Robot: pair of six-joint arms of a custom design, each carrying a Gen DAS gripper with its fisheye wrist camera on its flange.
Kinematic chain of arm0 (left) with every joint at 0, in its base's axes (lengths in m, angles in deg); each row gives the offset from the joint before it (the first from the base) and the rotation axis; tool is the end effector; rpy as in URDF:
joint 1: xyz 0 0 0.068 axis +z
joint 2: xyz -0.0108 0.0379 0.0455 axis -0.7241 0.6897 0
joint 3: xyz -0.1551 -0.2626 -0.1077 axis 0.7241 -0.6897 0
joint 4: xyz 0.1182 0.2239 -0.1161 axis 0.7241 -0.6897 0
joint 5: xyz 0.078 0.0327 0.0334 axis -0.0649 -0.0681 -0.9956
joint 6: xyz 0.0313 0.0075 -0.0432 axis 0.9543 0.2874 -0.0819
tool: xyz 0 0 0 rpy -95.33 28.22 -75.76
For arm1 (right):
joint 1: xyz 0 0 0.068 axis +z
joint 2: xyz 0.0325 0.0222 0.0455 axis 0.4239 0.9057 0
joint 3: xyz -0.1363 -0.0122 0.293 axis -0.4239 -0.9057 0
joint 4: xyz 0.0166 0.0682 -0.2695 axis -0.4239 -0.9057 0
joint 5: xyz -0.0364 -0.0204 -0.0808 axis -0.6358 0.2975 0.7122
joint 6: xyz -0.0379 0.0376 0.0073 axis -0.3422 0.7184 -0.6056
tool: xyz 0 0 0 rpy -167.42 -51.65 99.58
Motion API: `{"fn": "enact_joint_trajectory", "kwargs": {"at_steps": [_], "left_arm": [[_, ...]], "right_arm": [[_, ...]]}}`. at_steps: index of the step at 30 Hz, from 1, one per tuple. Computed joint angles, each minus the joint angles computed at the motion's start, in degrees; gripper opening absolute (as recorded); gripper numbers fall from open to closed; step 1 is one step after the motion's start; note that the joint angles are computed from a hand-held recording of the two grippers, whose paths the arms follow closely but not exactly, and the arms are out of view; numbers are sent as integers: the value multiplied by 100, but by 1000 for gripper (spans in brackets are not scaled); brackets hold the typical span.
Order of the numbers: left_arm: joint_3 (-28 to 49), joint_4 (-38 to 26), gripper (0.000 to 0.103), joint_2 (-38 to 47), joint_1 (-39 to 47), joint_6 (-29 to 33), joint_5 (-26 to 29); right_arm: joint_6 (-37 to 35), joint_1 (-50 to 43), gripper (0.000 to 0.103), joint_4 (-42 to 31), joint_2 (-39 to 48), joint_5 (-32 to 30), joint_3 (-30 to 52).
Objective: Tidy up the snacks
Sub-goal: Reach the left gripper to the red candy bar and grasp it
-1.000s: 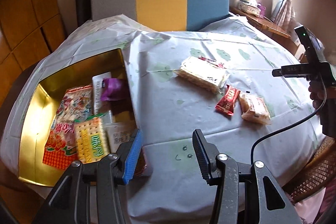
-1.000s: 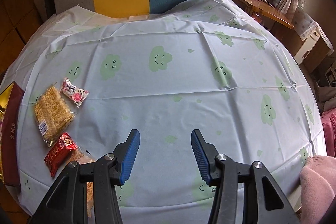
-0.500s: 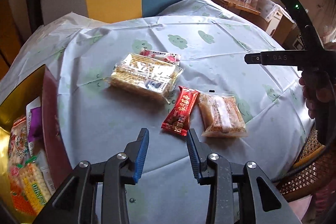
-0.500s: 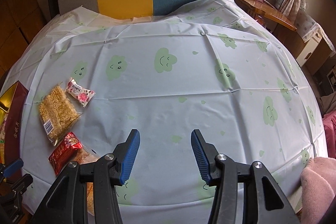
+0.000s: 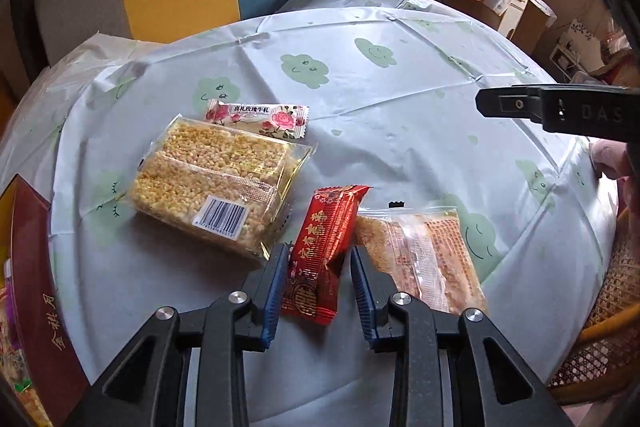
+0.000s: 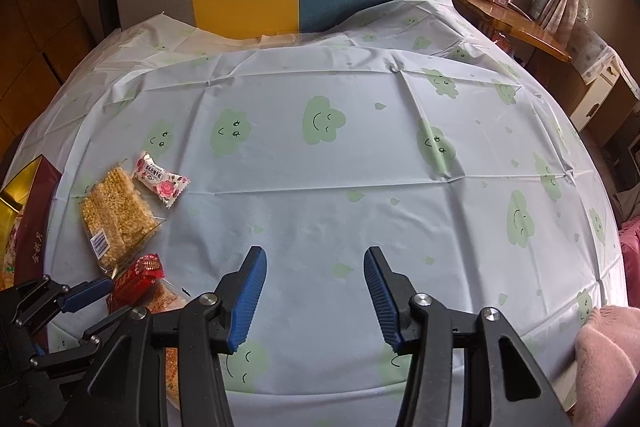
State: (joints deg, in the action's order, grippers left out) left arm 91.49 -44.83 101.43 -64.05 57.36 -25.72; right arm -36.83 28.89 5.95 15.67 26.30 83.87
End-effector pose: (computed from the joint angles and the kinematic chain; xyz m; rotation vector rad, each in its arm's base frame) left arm 0.2354 -0.0773 0.1747 0.3894 2.6029 -0.2037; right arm 0.2822 0.0213 0.2186 -0.1247 2.6373 0.1131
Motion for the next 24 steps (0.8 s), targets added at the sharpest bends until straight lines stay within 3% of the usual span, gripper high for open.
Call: {"fn": "enact_joint_trajectory", "kwargs": {"at_steps": [4, 13, 19, 22, 24], "left_arm": [[-208, 181, 29, -117, -38, -57, -117], [-796, -726, 27, -1466, 592, -229, -111], [-1144, -1289, 35, -2337, 1299, -12, 494], [-1117, -1377, 36, -2462, 1292, -28, 528], [-1070, -1369, 43, -2525, 1164, -59, 466]], "right_arm": [[-22, -1, 52, -6, 43, -4, 13], [7, -19, 52, -27, 93, 12, 27], [-56, 54, 52, -53, 122, 82, 22], [-79, 77, 52, -70, 143, 123, 16], [-82, 75, 52, -72, 140, 144, 9]]}}
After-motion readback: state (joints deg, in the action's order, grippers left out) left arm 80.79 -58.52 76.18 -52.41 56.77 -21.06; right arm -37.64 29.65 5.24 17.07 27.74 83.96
